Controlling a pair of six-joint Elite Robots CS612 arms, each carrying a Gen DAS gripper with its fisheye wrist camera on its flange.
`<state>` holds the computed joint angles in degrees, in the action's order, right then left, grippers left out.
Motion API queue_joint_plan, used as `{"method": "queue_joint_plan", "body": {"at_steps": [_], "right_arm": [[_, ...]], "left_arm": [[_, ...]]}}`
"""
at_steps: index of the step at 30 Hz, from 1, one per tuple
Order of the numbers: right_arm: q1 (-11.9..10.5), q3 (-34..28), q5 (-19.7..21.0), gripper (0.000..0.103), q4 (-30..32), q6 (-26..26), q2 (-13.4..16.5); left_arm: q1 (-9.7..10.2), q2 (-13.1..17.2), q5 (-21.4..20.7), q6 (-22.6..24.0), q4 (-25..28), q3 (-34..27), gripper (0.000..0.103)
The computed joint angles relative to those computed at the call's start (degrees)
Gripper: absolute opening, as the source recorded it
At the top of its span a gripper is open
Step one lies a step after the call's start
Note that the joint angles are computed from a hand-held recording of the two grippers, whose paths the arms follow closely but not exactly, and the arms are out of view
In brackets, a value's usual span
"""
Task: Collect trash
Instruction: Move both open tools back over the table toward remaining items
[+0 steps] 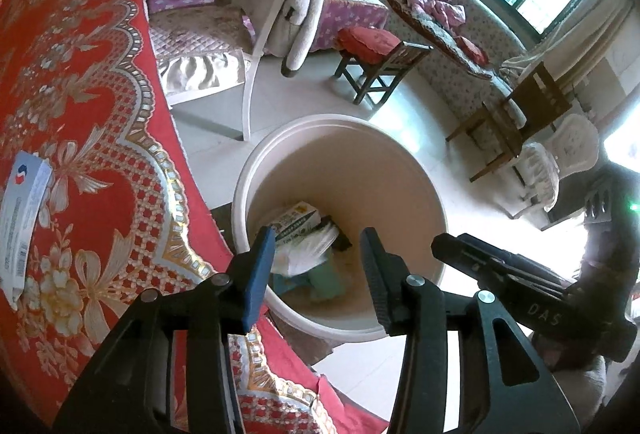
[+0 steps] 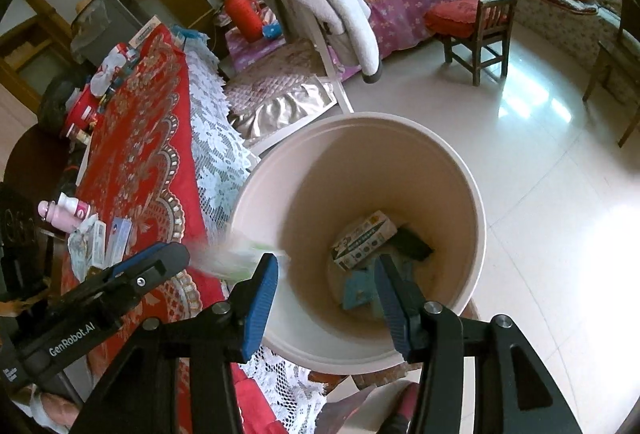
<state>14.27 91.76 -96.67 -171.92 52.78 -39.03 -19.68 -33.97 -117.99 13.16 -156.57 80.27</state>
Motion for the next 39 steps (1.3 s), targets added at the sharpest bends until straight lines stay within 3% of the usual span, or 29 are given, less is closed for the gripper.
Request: {"method": "queue_joint_plan", "body": {"at_steps": [14,24,39], "right_arm": [[0.9,-0.9,-0.2,0.049,0.6,-0.1,0.2],[1.9,-4.1,0.1,0.050,2.2,-2.9,1.1],[3.8,-15.7,3.4,0.052,7.4,-9.3,6.3]], "left_arm": [[0.83,-1.3,1.4,-0.2,-3.2,2.2,0.043],[2.14,-2.0,3.8,-1.6,-6.4,3.1,0.043],[6.90,-1.0,7.6,-6.7,-8.6,0.9,0.043]]}}
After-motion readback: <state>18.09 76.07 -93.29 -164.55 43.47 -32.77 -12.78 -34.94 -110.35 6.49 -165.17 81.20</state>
